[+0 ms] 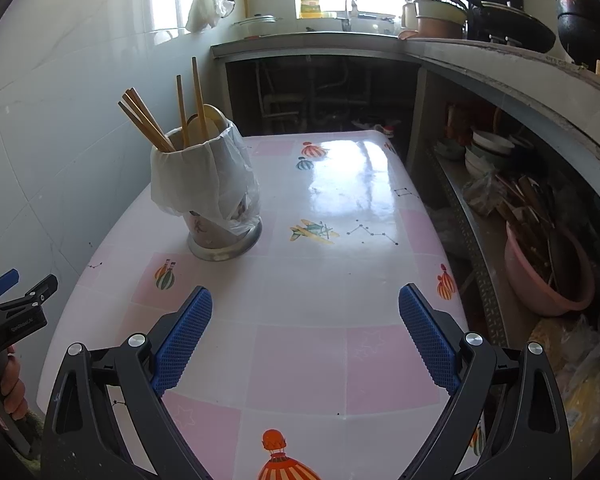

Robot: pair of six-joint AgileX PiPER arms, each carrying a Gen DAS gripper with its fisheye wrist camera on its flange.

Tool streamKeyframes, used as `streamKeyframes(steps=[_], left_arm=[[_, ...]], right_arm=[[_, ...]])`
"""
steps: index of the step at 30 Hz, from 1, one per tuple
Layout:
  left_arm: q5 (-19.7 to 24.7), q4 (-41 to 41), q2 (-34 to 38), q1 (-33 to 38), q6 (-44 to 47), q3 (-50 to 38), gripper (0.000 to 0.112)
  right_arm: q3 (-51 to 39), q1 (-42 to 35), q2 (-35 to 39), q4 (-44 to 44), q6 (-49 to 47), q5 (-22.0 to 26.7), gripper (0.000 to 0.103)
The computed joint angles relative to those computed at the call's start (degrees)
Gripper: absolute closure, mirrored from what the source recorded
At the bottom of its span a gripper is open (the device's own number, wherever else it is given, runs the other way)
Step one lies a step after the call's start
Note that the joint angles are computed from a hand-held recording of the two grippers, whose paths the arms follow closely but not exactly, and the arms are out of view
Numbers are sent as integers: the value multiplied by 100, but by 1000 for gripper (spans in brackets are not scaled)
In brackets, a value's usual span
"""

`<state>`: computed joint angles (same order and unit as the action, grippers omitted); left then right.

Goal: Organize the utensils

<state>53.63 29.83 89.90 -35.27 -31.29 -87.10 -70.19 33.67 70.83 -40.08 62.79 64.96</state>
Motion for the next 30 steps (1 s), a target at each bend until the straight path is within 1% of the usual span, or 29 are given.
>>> streamKeyframes(steps=[5,13,30], left_arm=[[-11,-54,-24,162,7,8,15],[-67,-105,-82,377,-9,48,15],[-99,-219,-114,398,48,58,15]], right_arm=[[40,-64,-12,15,-14,-28,13],[113,-129,-115,-34,11,66,13],[89,-118,-85,-70,24,81,13]])
